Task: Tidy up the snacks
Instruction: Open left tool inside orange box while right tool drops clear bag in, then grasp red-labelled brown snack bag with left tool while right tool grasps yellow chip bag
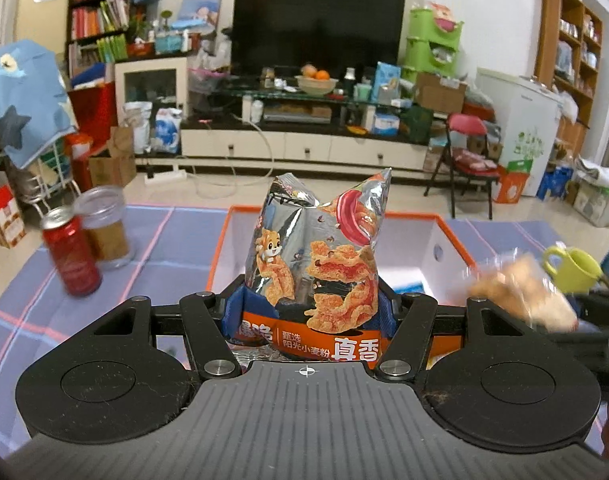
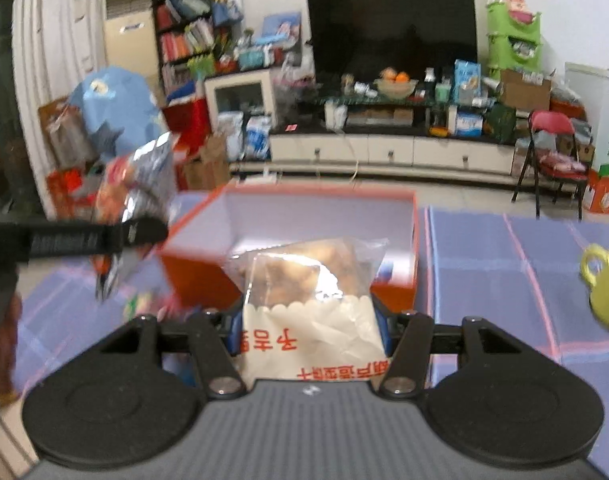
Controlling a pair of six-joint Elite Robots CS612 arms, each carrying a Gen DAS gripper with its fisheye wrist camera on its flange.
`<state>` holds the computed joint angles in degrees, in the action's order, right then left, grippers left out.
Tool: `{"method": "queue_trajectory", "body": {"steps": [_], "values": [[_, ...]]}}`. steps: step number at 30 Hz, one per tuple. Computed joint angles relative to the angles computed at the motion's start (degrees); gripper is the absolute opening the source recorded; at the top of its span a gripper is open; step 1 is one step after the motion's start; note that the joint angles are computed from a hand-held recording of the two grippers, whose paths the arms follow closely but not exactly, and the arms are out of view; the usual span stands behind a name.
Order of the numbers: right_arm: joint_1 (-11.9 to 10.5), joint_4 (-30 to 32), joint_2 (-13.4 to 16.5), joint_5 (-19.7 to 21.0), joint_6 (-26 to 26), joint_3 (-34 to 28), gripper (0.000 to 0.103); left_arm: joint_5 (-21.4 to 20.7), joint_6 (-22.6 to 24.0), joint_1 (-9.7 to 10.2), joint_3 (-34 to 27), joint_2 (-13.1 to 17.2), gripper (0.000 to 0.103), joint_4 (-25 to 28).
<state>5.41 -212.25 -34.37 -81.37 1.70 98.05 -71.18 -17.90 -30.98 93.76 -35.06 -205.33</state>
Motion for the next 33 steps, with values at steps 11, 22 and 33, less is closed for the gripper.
{"method": "queue_trajectory", "body": {"steps": [11,22,33], "values": [[-0.64,12.6,5.33,-1.54,5.14,-15.53,0.064,-2.94,0.32,2.32,-11.05,4.82,0.065,7.03],[-1.27,-5.08,0.67,-9.03,6.94,3.96,0.08,11.23,-11.58,2.14,5.96,-0.65,0.072,1.11],[0.42,3.51,3.62,-9.56,2.53,0.12,0.086,4.61,-17.36,3.03,7.35,0.49,0.081,4.71]]}}
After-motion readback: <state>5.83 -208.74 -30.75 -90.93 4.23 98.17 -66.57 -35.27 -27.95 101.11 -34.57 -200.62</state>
